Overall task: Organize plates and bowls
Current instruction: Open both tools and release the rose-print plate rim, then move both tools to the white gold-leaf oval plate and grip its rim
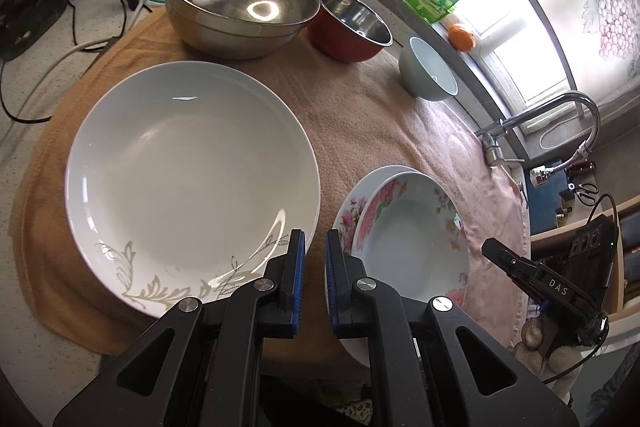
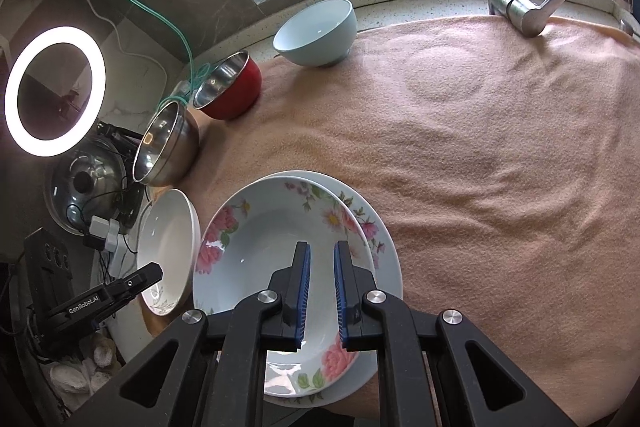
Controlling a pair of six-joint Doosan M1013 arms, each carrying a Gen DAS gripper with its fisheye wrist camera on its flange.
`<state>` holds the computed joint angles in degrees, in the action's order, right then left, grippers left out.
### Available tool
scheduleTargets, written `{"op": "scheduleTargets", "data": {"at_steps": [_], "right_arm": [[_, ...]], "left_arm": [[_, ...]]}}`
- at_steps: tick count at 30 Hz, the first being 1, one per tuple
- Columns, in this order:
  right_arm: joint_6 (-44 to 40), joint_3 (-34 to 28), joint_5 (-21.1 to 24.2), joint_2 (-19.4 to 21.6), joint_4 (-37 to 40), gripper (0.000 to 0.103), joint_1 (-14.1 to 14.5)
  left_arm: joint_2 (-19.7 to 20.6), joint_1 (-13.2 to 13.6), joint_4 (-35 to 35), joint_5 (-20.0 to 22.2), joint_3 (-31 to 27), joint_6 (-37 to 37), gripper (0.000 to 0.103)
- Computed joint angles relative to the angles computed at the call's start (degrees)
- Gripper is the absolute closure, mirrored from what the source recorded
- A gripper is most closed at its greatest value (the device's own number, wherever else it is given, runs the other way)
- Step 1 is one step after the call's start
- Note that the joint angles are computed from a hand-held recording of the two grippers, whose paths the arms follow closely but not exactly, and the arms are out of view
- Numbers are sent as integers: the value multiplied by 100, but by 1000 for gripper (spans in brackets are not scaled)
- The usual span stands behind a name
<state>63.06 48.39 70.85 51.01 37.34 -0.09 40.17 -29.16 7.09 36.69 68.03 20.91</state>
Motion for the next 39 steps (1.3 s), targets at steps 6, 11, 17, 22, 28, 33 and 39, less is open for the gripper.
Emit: {"op": "scheduleTargets", "data": {"at_steps": [6, 11, 17, 22, 28, 33, 39], "right_arm": [[-55, -30, 64, -10, 141, 92, 98], [-75, -83, 162, 10, 238, 90, 220], [-105, -145, 235, 40, 277, 88, 383], [-110, -281, 337, 113, 252, 87, 530], [-79, -504, 510, 249, 192, 87, 688], [82, -842, 830, 466, 172, 87, 793], [179, -1150, 1051, 657, 69, 87, 901]], "left_arm": [[-153, 52, 121, 23, 233, -123, 93], [-308, 106, 280, -6, 476, -326, 93], [-499, 177, 503, -90, 798, -670, 93], [-628, 231, 674, -147, 1044, -963, 93], [-717, 279, 858, -89, 1234, -1216, 93], [-768, 323, 907, -89, 1358, -1332, 93], [-774, 380, 780, -133, 1428, -1252, 93]]}}
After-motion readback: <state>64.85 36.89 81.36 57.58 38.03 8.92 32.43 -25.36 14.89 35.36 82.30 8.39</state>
